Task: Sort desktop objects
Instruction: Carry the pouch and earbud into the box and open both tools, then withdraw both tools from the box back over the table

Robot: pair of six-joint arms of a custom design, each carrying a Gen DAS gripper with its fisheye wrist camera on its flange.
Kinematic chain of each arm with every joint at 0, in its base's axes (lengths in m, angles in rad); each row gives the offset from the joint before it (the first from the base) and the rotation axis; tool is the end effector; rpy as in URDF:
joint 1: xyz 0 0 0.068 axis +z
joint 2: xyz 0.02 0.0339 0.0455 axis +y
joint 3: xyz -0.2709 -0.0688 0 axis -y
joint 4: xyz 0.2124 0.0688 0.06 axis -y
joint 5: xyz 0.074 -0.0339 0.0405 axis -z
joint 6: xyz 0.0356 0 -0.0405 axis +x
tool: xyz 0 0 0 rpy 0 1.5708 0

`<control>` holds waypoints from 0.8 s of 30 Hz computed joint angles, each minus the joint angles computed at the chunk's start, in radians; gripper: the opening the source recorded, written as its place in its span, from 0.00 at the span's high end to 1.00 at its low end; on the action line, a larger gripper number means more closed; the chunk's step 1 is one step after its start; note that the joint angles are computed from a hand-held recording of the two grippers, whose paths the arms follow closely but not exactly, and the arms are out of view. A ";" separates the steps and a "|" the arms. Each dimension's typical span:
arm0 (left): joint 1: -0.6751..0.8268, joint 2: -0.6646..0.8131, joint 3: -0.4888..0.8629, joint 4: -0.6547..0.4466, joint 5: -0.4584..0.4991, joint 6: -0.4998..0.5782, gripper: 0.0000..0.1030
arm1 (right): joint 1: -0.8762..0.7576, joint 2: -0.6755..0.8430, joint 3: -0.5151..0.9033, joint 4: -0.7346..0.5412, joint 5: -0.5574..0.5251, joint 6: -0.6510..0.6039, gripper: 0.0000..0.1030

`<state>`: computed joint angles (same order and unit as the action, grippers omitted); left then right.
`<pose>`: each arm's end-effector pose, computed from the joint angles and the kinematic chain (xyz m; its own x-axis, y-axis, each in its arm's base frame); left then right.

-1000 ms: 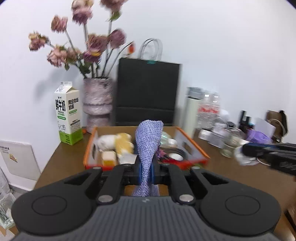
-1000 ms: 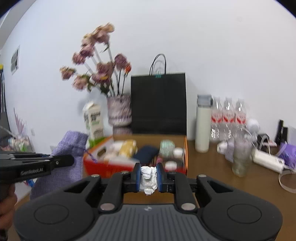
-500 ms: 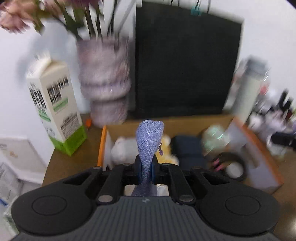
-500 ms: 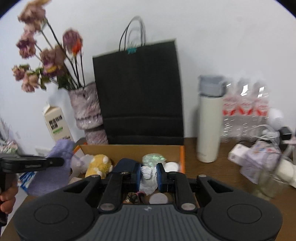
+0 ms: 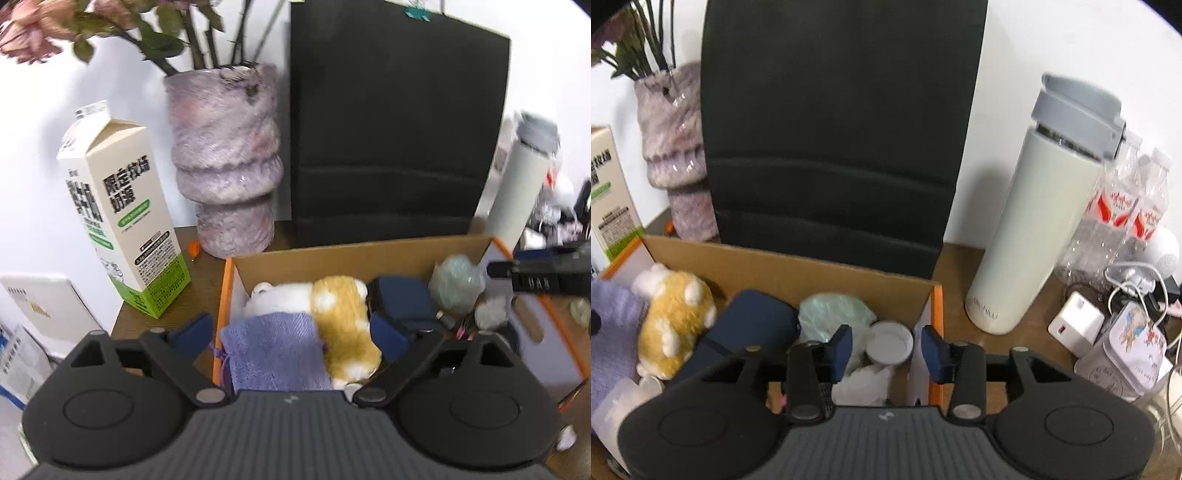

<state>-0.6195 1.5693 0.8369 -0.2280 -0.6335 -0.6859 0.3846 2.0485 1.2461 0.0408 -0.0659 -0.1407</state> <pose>0.2374 -0.1434 0.2028 -0.6377 -0.1722 -0.7508 -0.2742 0.9616 0.0123 0.3834 0.1577 0.1675 -0.5747 -0.3836 -0.7230 -0.5041 0.8618 -0.0565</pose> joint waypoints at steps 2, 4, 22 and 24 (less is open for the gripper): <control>-0.007 -0.017 -0.002 -0.011 0.018 -0.022 0.08 | -0.001 -0.056 -0.064 0.033 -0.007 -0.009 0.52; -0.032 -0.019 0.010 -0.054 0.023 -0.061 0.06 | -0.002 -0.136 -0.147 0.055 -0.024 -0.024 0.44; -0.704 0.068 0.123 -0.598 -0.197 -0.930 0.00 | -0.006 -0.866 -0.815 0.036 -0.194 -0.013 0.24; -0.814 0.143 0.158 -0.676 -0.216 -1.104 0.00 | -0.006 -0.990 -0.940 0.058 -0.152 -0.018 0.24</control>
<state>-1.4337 1.7127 0.9952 -0.9043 -0.8495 -1.7894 0.3781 1.0583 0.3057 0.0983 -0.2175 -0.1590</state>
